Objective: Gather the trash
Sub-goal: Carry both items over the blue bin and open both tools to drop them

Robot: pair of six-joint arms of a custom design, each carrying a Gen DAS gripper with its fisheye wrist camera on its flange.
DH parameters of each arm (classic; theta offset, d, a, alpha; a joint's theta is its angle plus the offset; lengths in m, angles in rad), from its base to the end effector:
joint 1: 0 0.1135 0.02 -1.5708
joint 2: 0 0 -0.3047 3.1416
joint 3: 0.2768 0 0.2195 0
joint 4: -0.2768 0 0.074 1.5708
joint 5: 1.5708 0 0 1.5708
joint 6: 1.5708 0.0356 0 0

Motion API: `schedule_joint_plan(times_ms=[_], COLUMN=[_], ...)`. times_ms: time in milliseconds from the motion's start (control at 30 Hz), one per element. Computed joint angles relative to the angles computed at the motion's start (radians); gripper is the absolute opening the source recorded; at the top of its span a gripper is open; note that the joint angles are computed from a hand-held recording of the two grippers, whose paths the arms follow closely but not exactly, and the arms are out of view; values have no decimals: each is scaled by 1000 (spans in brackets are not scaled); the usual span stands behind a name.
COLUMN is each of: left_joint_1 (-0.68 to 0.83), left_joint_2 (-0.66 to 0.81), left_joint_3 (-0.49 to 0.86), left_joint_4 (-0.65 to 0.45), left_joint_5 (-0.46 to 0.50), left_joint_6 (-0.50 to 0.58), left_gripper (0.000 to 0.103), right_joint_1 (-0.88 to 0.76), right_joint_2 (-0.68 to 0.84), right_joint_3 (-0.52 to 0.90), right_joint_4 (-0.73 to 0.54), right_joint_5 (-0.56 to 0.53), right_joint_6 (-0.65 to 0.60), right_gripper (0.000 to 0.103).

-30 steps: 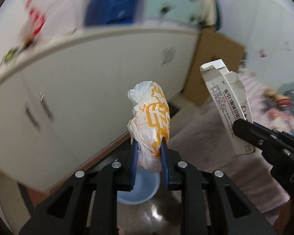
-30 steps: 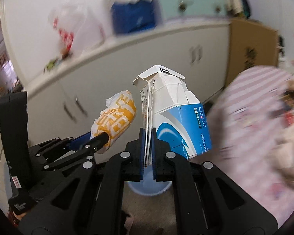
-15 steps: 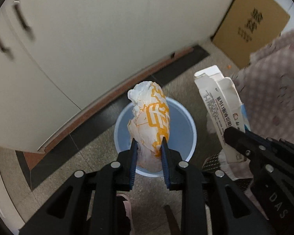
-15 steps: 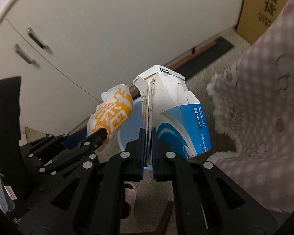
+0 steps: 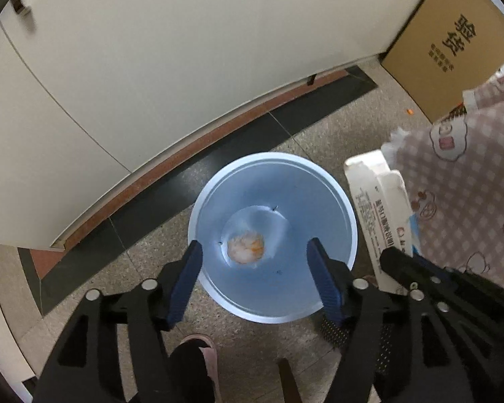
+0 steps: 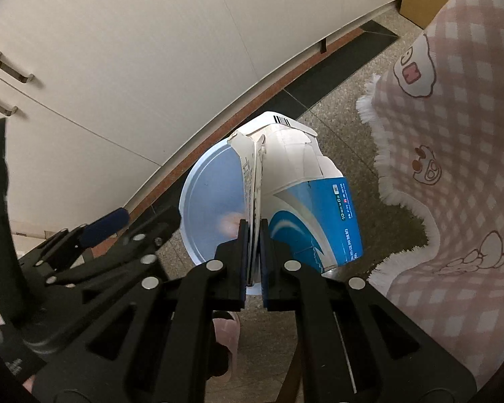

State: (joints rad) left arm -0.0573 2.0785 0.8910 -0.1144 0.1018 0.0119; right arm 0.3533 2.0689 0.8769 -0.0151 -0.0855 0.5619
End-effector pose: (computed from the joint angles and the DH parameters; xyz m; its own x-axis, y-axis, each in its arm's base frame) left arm 0.3310 -0.0226 0.1009 -0.9614 0.0670 -0.2668 0.0954 0.9909 -0.0948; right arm 0.3164 0.1199 0.1049 -0.9409 0.2188 -0.2585 0.1514 0.9545 0.2571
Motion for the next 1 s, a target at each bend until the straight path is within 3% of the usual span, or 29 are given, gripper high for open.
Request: schedule_joint_plan(times_ms=[133,600,833,1000], left_joint_1=[-1,1,18,15], left_joint_2=[3,-14,-8,-21], left_joint_3=[-1,0,16,17], left_joint_4=[17,24,13,2], left_joint_5=[-21,-80,-76,-61], left_joint_6=[-7,-31,-54,-48], left_gripper=[72,72,72,72], right_joint_1=[-9,-10,-10,17], right_joint_2=[11,44,19,-36], right_joint_3=[9,58,39,32], right_joint_4=[1,8,14,-45], right_joint_5=[-7,-36,-8,50], right_joint_6=[-4,22,38,22], right_gripper=[6,10,36,38])
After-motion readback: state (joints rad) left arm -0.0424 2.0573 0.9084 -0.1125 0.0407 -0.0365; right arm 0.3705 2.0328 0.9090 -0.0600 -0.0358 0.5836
